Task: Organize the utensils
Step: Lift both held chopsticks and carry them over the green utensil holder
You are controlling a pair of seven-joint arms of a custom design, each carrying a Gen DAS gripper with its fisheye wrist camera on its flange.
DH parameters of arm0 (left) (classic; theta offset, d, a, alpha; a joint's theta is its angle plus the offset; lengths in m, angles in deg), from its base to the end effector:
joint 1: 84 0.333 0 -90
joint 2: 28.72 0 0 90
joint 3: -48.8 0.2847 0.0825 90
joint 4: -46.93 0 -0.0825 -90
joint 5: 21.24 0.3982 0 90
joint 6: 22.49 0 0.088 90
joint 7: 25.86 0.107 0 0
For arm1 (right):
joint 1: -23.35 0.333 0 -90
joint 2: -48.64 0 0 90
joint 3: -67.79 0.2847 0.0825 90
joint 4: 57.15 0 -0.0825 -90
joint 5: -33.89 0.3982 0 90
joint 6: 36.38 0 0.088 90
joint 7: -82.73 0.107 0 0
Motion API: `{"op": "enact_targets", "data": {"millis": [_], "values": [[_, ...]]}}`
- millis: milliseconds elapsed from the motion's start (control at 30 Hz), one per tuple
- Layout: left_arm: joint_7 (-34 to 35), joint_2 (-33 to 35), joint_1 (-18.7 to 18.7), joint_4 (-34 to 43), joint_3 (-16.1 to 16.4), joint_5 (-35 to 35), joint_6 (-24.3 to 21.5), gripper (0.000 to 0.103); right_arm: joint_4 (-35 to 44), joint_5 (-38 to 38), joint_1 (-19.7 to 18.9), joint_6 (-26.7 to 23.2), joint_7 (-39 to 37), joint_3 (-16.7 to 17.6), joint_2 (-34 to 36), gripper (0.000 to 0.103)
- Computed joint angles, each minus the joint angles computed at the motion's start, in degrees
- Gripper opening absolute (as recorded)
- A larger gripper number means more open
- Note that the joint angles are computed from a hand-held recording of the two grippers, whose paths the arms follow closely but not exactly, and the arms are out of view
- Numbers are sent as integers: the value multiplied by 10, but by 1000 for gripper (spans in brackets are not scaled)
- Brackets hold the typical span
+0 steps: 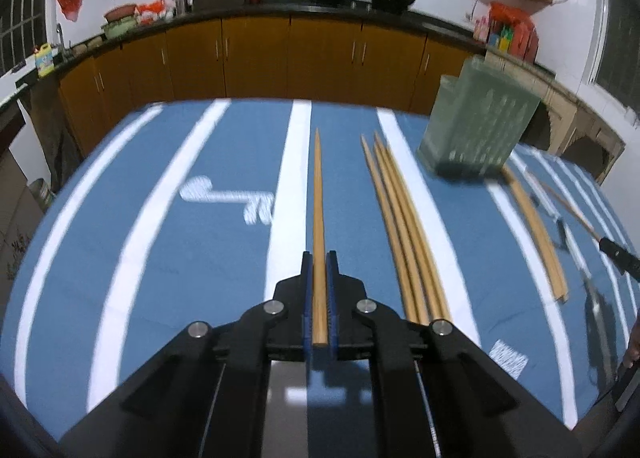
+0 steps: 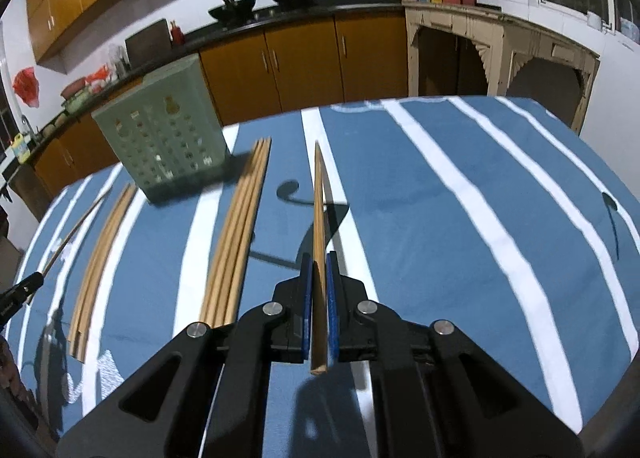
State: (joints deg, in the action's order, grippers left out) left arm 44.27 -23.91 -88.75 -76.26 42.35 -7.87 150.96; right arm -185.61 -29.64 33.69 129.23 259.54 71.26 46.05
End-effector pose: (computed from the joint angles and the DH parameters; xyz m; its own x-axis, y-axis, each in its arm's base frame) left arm 0.5926 -0.1340 0.4162 -0.0954 -0.9928 0.0730 -0.7026 0.0152 -0.7114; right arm 0.5289 0.1842 0.4021 -0.1996 -0.9665 -0.1611 -0.6274 0.2523 -0.7367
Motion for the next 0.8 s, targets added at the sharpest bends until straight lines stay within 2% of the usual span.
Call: {"op": "enact_targets", "data": {"millis": [267, 333, 567, 633, 667, 800], "values": [[-23, -39, 10, -22, 2, 12, 81, 7, 6, -130, -20, 4, 122, 7, -34, 8], [-13, -44, 12, -22, -3, -5, 96, 7, 9, -151, -24, 3, 143, 8, -40, 8], [-22, -46, 18, -3, -7, -10, 119, 7, 25, -200, -30, 2, 192, 8, -48, 8], [-74, -44, 19, 7, 1, 43, 123, 7, 33, -208, -30, 3, 199, 7, -45, 8], [-71, -45, 19, 7, 1, 38, 125, 7, 34, -212, -30, 4, 202, 6, -46, 8], [-195, -42, 18, 29, 22, 171, 127, 7, 44, -226, -29, 7, 212, 4, -44, 8]]}}
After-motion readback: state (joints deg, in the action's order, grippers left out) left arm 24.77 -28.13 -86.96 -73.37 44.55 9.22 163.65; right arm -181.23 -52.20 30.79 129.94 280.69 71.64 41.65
